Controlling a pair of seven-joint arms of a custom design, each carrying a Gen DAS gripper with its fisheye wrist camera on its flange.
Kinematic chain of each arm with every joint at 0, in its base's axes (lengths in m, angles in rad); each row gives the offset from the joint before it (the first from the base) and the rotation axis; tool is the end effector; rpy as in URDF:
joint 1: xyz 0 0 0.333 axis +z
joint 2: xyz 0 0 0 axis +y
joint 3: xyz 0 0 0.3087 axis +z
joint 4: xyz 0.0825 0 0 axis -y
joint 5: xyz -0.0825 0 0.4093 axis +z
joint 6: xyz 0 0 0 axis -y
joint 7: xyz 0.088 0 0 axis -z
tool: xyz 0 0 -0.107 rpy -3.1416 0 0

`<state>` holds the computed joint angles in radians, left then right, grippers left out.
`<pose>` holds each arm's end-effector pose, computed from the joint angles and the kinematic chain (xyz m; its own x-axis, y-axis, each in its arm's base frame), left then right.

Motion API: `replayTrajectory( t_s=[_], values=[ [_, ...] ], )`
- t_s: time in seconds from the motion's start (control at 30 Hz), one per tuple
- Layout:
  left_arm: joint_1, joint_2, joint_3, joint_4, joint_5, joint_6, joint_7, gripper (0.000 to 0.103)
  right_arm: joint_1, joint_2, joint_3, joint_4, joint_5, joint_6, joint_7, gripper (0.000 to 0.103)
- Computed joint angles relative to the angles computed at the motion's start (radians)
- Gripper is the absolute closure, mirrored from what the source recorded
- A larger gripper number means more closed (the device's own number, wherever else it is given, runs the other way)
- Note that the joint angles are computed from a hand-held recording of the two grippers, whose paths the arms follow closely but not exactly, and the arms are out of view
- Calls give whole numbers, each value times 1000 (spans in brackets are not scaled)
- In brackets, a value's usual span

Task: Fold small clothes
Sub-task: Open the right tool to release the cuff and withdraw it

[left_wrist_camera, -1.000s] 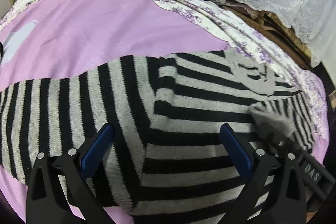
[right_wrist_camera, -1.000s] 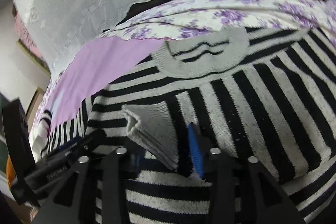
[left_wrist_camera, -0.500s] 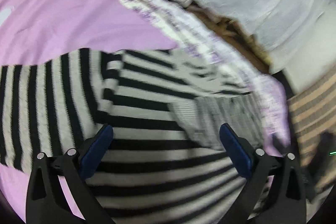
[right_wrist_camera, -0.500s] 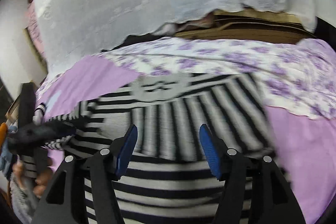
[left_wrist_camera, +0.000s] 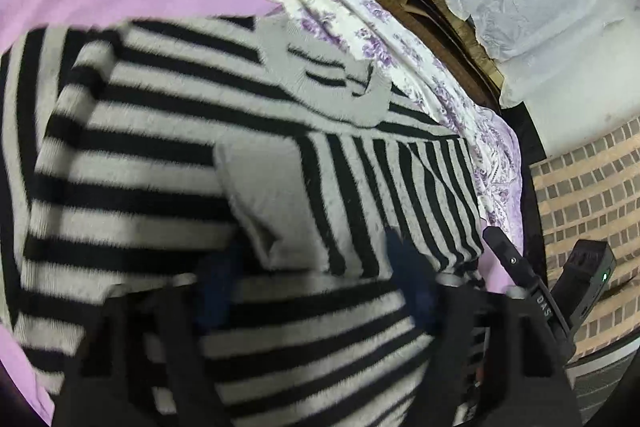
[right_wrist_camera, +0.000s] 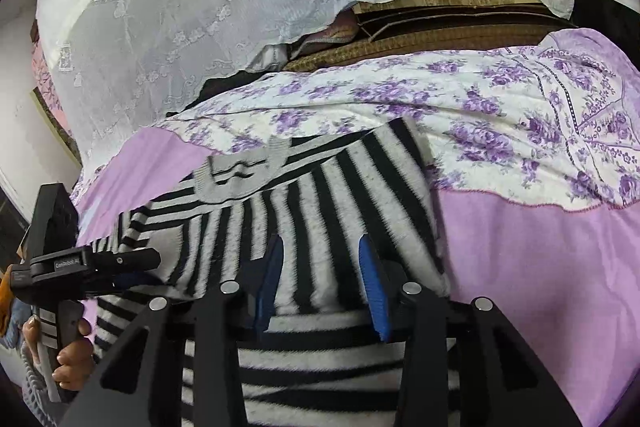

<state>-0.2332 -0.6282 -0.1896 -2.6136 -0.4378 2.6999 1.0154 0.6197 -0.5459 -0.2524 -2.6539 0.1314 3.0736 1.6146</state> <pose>0.3961 -0.1676 0.5126 0.2521 -0.7872 0.5628 -0.7759 -0.5120 -0.3686 0.4216 0.1439 0.5029 0.2889 -0.9175 -0.2733 -0.6350 0.0299 -0.7719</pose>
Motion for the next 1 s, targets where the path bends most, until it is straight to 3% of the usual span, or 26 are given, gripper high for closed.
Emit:
replayTrajectory(
  t_s=[0.03, 0.1, 0.33, 0.43, 0.47, 0.53, 0.6, 0.7, 0.77, 0.83, 0.9, 1.0],
  values=[
    [-4, 19, 5, 16, 1, -3, 13, 62, 19, 10, -28, 12, 14, 0, -7, 64],
    [11, 26, -9, 31, 16, -10, -1, 93, 51, 15, -64, 26, 39, -1, -20, 67],
    [154, -87, -159, 17, 243, 0, -149, 94, 143, 82, -148, 131, 105, 13, -90, 68],
    [185, -50, -189, 21, 315, -79, -198, 93, 160, 189, -170, 206, 163, -47, -104, 68],
    [185, -35, -188, 21, 330, -95, -214, 91, 147, 219, -164, 222, 177, -65, -101, 70],
    [159, -31, -163, -20, 329, -29, -223, 90, 194, 268, -216, 238, 274, -71, -170, 78],
    [154, -27, -156, -8, 347, -46, -225, 90, 217, 261, -238, 241, 353, -73, -223, 87],
    [159, -44, -167, -5, 382, -60, -250, 90, 166, 234, -186, 221, 372, -52, -240, 88],
    [155, -95, -171, -25, 396, -36, -264, 89, 82, 187, -99, 176, 326, -41, -231, 84],
    [175, -128, -191, -28, 422, -44, -286, 78, 23, 143, -42, 141, 301, -63, -236, 83],
    [185, -136, -202, -29, 438, -47, -303, 60, -42, 92, 17, 87, 253, -73, -217, 81],
    [180, -55, -191, 10, 446, -126, -290, 55, -87, 73, 52, 42, 191, -105, -202, 79]
  ],
)
